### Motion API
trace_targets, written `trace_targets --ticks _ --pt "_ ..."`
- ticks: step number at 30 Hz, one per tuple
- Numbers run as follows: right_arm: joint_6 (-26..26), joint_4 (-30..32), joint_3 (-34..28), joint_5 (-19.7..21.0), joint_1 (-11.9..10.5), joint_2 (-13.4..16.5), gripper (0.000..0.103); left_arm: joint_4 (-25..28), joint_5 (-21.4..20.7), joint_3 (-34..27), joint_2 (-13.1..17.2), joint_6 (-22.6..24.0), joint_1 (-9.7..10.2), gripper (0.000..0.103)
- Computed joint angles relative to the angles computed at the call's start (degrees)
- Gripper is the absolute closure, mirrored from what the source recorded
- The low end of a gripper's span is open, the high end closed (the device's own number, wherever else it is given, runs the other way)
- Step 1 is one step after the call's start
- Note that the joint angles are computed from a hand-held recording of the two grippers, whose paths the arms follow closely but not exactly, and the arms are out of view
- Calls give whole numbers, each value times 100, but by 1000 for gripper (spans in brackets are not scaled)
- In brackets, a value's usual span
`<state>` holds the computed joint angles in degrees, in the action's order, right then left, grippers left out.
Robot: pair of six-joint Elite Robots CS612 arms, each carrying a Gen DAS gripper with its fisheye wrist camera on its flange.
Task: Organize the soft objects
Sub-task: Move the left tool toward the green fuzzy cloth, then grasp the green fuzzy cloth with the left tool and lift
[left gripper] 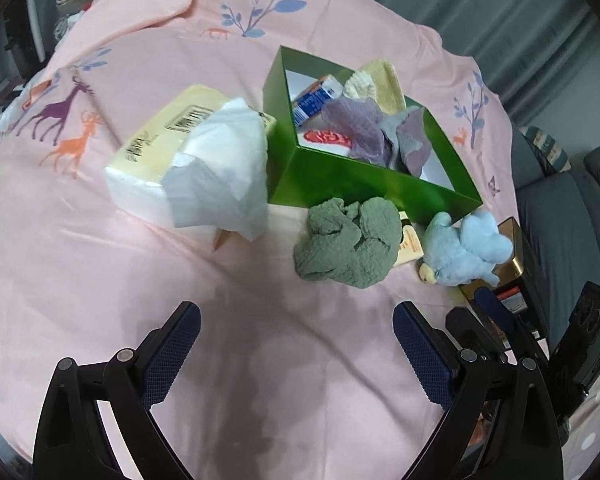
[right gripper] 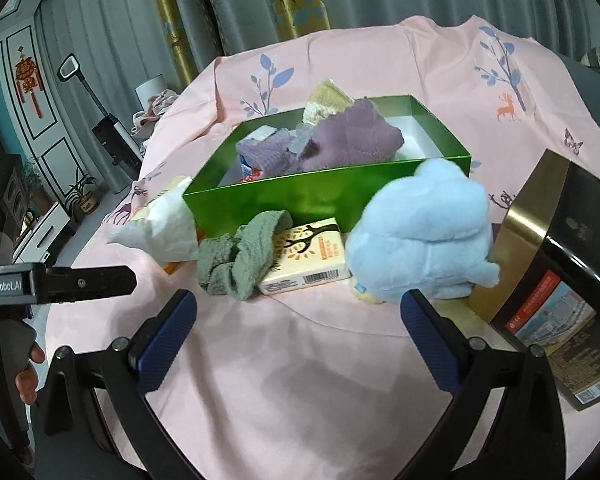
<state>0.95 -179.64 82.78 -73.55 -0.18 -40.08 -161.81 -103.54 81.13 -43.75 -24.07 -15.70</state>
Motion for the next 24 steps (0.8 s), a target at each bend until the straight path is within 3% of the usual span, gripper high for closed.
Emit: trace_targets --ticks 11,16,24 --pt "-257 260 -120 172 -22 127 1 297 -304 -292 263 44 11 6" --pt "-471 247 -124 483 -10 159 2 161 -807 -444 408 -105 103 6" --pt "-421 271 -213 872 -25 230 10 80 -985 -768 614 -40 93 6"
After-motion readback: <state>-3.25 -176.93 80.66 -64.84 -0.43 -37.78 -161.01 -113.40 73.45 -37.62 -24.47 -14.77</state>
